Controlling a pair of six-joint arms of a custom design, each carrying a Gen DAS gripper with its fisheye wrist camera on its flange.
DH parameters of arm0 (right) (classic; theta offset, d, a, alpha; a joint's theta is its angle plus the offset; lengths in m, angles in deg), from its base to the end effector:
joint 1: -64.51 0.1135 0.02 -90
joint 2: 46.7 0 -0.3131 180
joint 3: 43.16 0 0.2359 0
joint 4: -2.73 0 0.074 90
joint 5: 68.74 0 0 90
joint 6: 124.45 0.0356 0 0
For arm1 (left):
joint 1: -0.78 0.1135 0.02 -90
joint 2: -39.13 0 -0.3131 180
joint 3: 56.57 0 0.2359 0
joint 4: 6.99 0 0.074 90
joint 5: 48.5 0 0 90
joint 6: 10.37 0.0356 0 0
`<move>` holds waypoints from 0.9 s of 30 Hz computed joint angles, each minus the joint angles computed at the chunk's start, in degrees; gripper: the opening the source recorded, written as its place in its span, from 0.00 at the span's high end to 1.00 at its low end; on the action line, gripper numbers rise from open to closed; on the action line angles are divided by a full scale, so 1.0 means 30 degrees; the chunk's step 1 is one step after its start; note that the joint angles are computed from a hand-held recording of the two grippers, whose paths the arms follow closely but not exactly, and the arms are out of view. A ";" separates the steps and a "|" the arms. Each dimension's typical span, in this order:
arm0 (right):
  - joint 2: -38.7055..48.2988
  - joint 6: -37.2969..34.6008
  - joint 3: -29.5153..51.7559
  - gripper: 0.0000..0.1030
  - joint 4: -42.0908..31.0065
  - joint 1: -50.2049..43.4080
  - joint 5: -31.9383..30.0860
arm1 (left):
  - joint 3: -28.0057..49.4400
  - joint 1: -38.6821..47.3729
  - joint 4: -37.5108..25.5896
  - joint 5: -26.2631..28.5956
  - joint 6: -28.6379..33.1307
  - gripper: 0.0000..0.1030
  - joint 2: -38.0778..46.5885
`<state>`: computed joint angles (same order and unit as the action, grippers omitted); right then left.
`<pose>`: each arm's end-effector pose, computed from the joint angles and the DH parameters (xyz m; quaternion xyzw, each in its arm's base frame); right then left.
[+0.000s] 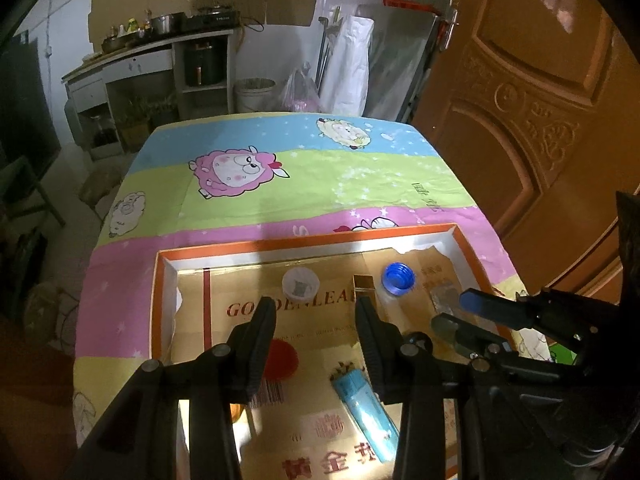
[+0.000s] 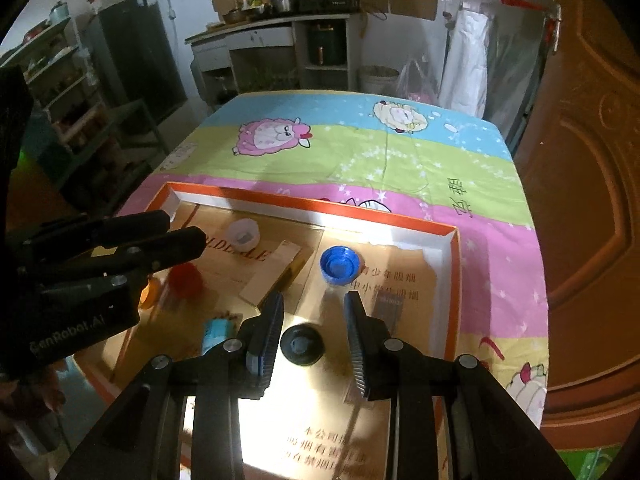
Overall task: Organize rigid objects
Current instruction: 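Lower and release the white cap with the left tool while the right tool releases the blue cap, then move both tools back from the tray toward the items on the cloth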
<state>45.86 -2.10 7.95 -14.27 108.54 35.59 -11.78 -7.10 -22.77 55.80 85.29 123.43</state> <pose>0.1985 0.1796 0.1777 -0.0634 0.9533 0.0724 0.2862 0.2293 -0.0406 0.1858 0.1485 0.9361 -0.1245 0.2936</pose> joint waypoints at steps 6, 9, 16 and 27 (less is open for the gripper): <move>-0.1074 0.0876 -0.0098 0.69 -0.1001 0.1120 0.0671 | -0.0462 0.0193 -0.1019 0.0187 0.0069 0.60 -0.1603; -0.1669 0.1456 -0.0091 0.69 -0.1656 0.1857 0.1142 | -0.0777 0.0526 -0.1558 0.0371 0.0251 0.60 -0.2538; -0.2754 0.2938 -0.0056 0.69 -0.3115 0.3711 0.2192 | -0.1323 0.1926 -0.3254 0.1202 0.0927 0.60 -0.4699; -0.3737 0.5484 0.0065 0.69 -0.4904 0.6411 0.3558 | -0.1504 0.3975 -0.6125 0.2540 0.2254 0.60 -0.7582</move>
